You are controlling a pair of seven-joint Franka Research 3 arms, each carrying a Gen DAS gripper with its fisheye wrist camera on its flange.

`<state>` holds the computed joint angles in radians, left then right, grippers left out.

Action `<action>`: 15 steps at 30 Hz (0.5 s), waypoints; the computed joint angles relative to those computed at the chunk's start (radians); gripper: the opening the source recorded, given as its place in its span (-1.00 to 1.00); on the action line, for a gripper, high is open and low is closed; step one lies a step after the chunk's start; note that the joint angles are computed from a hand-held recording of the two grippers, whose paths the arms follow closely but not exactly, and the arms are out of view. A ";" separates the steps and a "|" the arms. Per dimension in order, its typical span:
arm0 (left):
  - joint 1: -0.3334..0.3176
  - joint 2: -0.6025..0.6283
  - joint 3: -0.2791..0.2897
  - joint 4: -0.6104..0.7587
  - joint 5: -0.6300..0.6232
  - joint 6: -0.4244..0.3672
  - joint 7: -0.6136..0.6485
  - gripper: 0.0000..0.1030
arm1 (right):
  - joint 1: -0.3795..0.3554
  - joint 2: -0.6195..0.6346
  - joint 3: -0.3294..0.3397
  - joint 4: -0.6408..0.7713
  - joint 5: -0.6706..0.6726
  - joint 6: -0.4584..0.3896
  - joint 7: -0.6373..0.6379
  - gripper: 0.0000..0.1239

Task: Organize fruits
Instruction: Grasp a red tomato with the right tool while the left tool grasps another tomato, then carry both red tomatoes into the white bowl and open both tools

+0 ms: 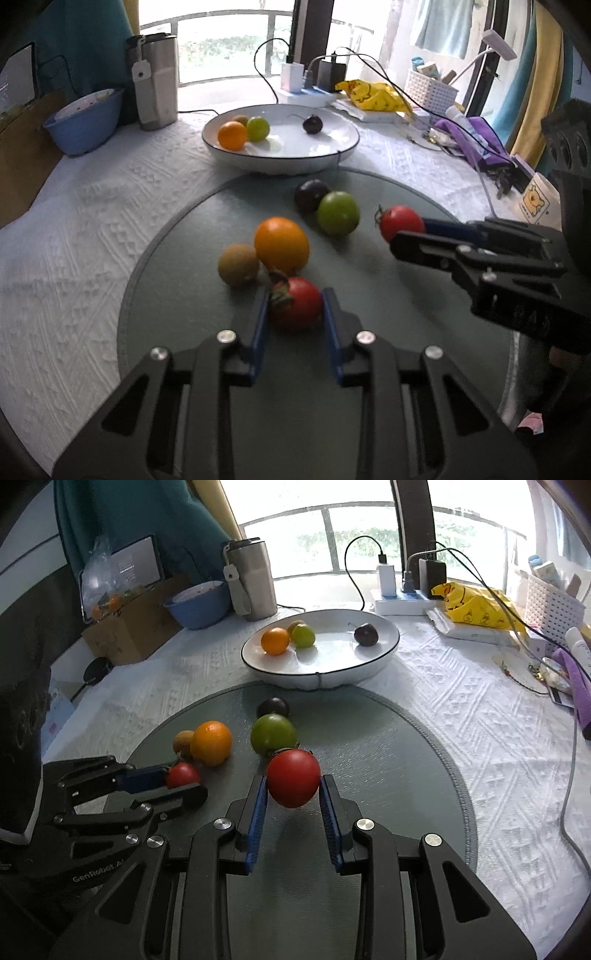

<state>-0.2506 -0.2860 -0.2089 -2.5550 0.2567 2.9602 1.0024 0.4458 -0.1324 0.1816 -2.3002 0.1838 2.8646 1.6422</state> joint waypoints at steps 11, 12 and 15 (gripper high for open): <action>-0.022 -0.049 0.007 -0.009 -0.006 0.028 0.023 -0.45 | -0.021 -0.028 0.016 -0.005 -0.068 0.016 0.055 -0.50; -0.022 -0.049 0.007 -0.006 -0.006 0.029 0.024 -0.45 | -0.023 -0.031 0.016 -0.004 -0.073 0.016 0.058 -0.50; -0.019 -0.053 0.008 0.002 -0.003 0.035 0.028 -0.45 | -0.030 -0.037 0.017 0.000 -0.089 0.015 0.070 -0.50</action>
